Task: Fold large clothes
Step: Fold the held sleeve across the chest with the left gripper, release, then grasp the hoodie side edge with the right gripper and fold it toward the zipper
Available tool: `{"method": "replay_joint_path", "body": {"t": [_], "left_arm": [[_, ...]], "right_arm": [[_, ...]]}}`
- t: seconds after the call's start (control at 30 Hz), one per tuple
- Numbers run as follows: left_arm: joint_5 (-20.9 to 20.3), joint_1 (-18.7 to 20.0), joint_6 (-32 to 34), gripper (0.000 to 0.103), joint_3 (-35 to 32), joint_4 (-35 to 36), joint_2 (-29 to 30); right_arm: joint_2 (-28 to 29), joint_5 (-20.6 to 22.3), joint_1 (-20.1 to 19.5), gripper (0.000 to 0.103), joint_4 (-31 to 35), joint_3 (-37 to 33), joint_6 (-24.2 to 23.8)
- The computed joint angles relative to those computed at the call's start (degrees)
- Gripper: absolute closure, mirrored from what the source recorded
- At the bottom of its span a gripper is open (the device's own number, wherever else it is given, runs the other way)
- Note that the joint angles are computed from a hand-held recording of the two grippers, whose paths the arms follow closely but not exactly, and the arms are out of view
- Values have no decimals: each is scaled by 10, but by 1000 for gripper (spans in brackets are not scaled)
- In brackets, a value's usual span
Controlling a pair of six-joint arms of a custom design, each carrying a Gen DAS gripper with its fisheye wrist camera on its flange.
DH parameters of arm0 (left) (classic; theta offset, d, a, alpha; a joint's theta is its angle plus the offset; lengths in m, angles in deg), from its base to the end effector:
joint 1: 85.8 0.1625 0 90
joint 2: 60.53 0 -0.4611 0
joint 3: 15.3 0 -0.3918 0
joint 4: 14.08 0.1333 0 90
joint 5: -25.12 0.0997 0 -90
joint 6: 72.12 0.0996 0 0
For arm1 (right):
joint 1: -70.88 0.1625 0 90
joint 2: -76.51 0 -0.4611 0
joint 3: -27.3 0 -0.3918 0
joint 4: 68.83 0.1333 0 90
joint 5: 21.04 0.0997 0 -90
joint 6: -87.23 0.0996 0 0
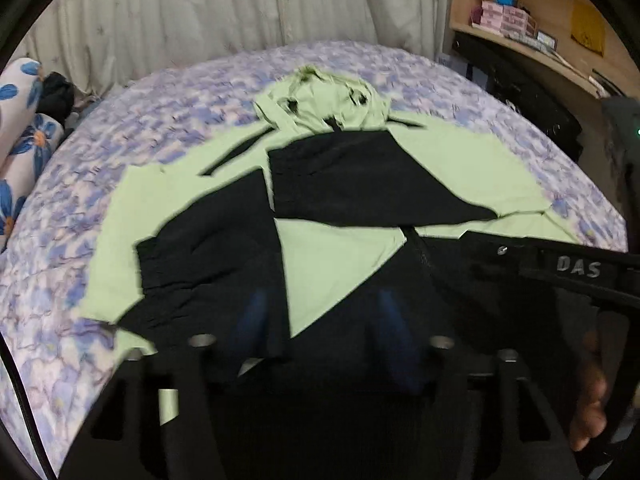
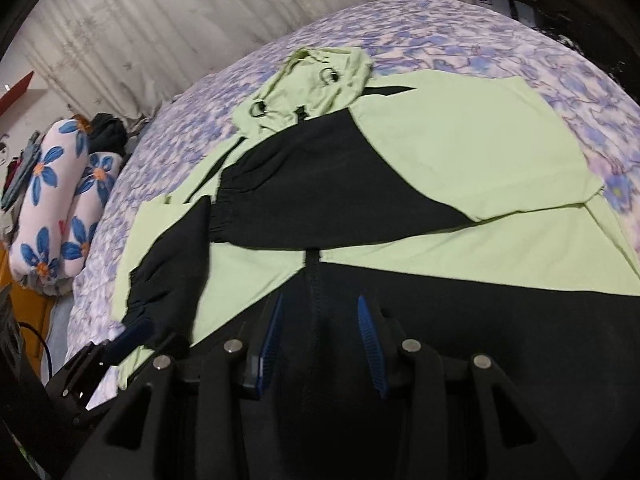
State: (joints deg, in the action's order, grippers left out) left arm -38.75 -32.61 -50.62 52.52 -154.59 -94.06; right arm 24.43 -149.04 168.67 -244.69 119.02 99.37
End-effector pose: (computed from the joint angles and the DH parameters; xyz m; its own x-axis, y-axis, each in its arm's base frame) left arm -0.3547 -0.7697 0.1385 -0.5265 0.6906 -0.4958 0.8257 0.5542 -0.1049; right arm 0.1677 -0.6944 0.2940 -0.8419 0.4703 0.2646 0.0852 0.6000 -0.7954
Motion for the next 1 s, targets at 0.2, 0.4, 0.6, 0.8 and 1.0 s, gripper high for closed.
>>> {"method": "replay_joint_path", "body": {"t": [0.2,0.4,0.6,0.8,1.0], "left_arm": [[29,-8,8,26,40,-63,-44],[62,-8,9,18,68,-108,-77],[89,-5,-9,18,92,-134,-102],[111,12,-92,18,81,-78,-117],[111,27,-115,18,79,-59,-119]], "right_arm": [[7,30,15,49,-20,-9,-46],[20,48,32,47,-12,-27,-76],[40,67,44,47,16,-47,-104],[78,78,52,47,70,-86,-154],[125,60,55,47,126,-138,-200]]}}
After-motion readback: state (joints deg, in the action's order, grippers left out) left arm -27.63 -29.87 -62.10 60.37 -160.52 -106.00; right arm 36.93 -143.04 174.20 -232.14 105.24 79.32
